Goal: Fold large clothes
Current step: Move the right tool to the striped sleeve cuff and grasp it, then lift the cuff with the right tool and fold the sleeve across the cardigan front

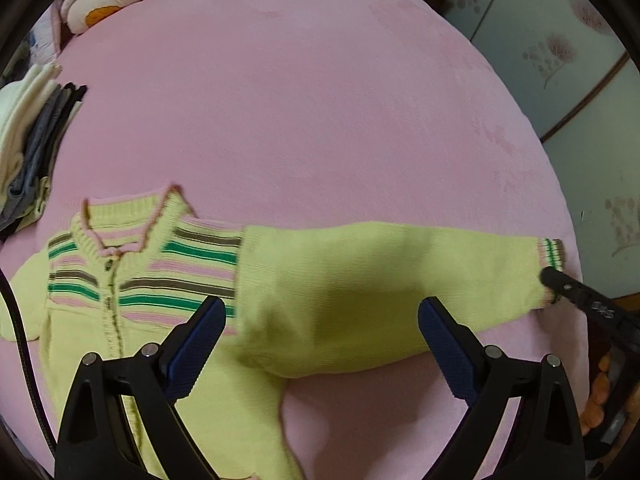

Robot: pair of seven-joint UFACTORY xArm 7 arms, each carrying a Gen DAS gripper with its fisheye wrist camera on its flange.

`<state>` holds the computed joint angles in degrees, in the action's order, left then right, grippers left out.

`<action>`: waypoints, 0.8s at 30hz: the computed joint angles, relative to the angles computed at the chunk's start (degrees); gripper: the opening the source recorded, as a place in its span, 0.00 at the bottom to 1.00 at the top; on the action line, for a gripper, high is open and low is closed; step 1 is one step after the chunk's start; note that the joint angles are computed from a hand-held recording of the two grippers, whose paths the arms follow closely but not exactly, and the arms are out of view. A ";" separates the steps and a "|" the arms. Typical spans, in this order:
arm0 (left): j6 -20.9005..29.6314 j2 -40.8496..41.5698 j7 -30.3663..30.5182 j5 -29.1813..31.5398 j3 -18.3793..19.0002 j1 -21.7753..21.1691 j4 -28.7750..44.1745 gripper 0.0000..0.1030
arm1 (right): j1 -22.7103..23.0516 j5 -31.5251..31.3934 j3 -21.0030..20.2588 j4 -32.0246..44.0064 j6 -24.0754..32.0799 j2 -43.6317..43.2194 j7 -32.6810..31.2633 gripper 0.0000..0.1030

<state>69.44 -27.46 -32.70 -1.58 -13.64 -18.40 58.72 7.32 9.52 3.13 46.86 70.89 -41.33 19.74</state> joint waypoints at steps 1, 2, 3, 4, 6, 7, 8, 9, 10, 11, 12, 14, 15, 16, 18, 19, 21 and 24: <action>0.05 -0.66 0.11 0.16 0.29 0.16 -0.07 0.94 | 0.15 0.52 0.16 1.26 0.20 -0.44 0.64 0.10; 0.15 -1.72 0.57 0.18 0.80 0.31 -0.39 0.94 | 0.38 0.96 0.41 2.56 0.42 -0.68 1.22 0.10; 0.66 -2.91 1.26 0.44 1.25 0.54 -0.69 0.94 | 0.74 1.46 0.63 4.25 0.68 -0.70 1.67 0.10; 1.10 -3.95 2.09 0.45 1.71 0.72 -0.95 0.94 | 1.29 2.02 1.25 5.94 0.51 -0.80 2.24 0.10; 2.51 -7.03 4.37 0.00 3.34 1.28 -1.30 0.94 | 2.71 3.07 2.52 9.17 -0.25 -0.61 3.03 0.10; 3.08 -8.62 5.77 -0.15 4.29 1.74 -1.70 0.94 | 3.36 3.45 2.86 11.60 -0.65 0.84 3.10 0.10; 3.92 -10.33 7.37 -0.49 5.32 2.14 -2.21 0.94 | 4.11 3.87 3.76 12.92 -0.67 0.71 3.80 0.10; 4.67 -11.97 9.30 -0.97 6.73 2.63 -2.64 0.94 | 4.87 4.33 5.47 15.16 -1.64 2.17 5.11 0.10; 5.35 -13.41 11.19 -1.66 8.00 3.09 -2.86 0.94 | 5.79 4.78 6.92 16.87 -2.80 3.28 6.21 0.10; 6.24 -14.87 12.98 -1.85 9.15 3.88 -3.09 0.94 | 6.71 5.07 8.27 17.98 -3.92 4.13 7.36 0.10; 7.56 -16.56 14.80 -1.53 10.41 4.97 -3.22 0.94 | 7.60 5.19 9.14 20.15 -4.32 5.50 8.26 0.10; 10.09 -18.93 18.09 -1.46 13.25 7.12 -3.25 0.94 | 9.43 5.01 12.03 22.88 -7.08 8.81 10.42 0.10; 10.83 -19.94 19.36 -1.93 14.43 7.99 -3.58 0.94 | 10.42 4.51 14.03 24.52 -8.79 11.18 11.73 0.10; 11.59 -20.84 20.69 -2.31 15.76 8.92 -3.81 0.94 | 11.25 3.75 15.59 25.85 -9.95 13.12 13.19 0.10; 12.57 -22.88 23.75 -2.31 19.15 11.33 -4.83 0.94 | 12.85 1.82 18.76 27.92 -12.69 17.59 15.96 0.10; 12.46 -23.56 25.22 -2.24 20.55 12.49 -5.50 0.94 | 13.68 0.89 20.29 28.99 -13.98 20.04 17.58 0.10; 12.30 -24.54 28.05 -1.82 22.93 14.84 -6.65 0.94 | 15.04 -2.49 23.46 30.99 -16.86 25.43 20.87 0.10; 11.51 -24.98 32.25 -1.76 26.01 17.80 -8.52 0.94 | 17.33 -7.70 25.93 32.81 -17.94 31.23 24.78 0.11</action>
<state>80.95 -52.44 -0.46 -3.34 12.37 -0.60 50.20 24.65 1.81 29.06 79.66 52.96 -10.10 44.52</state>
